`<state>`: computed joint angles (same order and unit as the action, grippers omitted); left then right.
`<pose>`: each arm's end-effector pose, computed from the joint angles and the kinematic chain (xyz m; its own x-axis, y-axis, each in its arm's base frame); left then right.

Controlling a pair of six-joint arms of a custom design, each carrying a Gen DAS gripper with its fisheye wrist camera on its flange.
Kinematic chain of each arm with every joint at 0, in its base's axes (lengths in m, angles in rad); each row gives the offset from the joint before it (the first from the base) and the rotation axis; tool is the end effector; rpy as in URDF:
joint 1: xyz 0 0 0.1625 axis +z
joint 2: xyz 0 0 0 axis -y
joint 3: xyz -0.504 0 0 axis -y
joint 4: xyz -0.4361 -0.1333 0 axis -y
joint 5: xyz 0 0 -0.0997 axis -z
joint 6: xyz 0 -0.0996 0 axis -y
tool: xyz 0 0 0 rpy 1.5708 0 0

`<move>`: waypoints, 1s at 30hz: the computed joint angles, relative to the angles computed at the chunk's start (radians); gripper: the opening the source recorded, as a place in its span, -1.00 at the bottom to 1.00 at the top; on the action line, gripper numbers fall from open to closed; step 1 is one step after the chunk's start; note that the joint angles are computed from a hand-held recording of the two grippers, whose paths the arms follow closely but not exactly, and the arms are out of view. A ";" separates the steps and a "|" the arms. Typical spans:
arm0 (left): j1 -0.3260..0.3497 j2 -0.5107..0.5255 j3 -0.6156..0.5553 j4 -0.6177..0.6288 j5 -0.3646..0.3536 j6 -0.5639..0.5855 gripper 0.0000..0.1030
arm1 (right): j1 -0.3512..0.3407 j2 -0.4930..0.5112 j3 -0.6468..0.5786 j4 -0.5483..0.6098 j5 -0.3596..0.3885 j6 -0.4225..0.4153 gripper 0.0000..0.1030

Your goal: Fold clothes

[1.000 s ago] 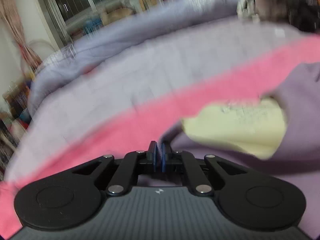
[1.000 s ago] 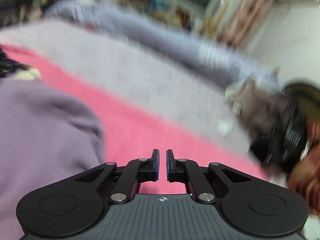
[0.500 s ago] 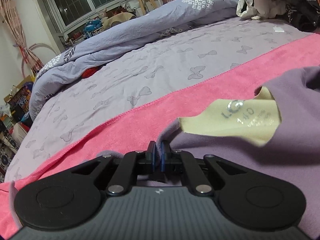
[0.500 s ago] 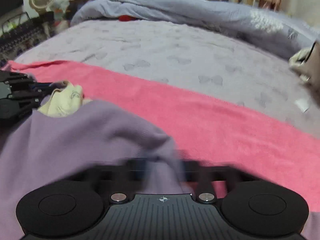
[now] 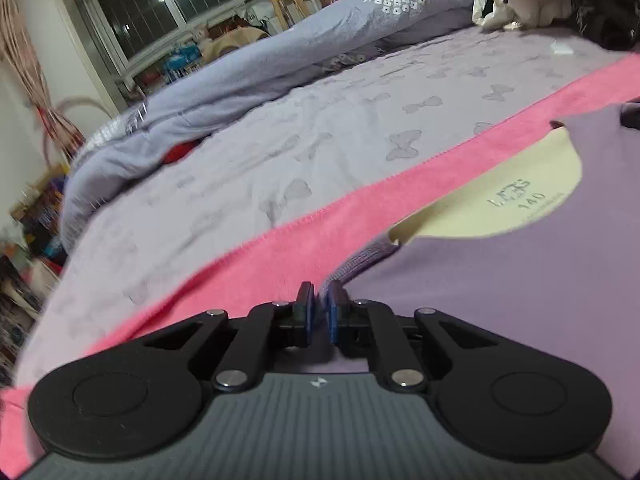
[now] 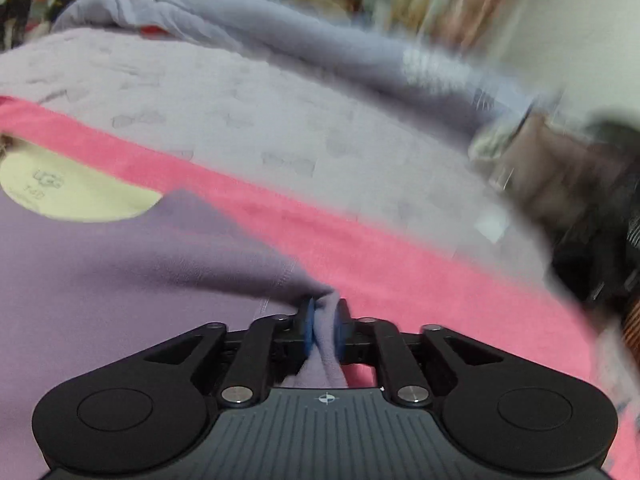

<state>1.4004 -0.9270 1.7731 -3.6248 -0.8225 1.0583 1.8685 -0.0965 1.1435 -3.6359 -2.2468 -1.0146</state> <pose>0.0803 -0.7193 0.3064 -0.3546 0.0584 -0.9332 0.7530 0.6096 -0.2479 0.3137 -0.7806 -0.1225 -0.3454 -0.2783 0.8962 -0.8473 0.5030 -0.1704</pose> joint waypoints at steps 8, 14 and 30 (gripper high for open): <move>0.029 -0.099 -0.122 0.282 0.063 -0.644 -0.84 | -0.051 -0.201 0.196 0.101 0.167 0.558 0.47; 0.000 -0.213 0.055 0.058 0.095 -0.256 -0.59 | -0.034 -0.311 0.353 -0.049 0.246 0.610 0.45; 0.037 -0.332 0.243 -0.047 0.113 -0.531 0.34 | 0.080 -0.261 0.584 0.067 0.288 0.431 0.49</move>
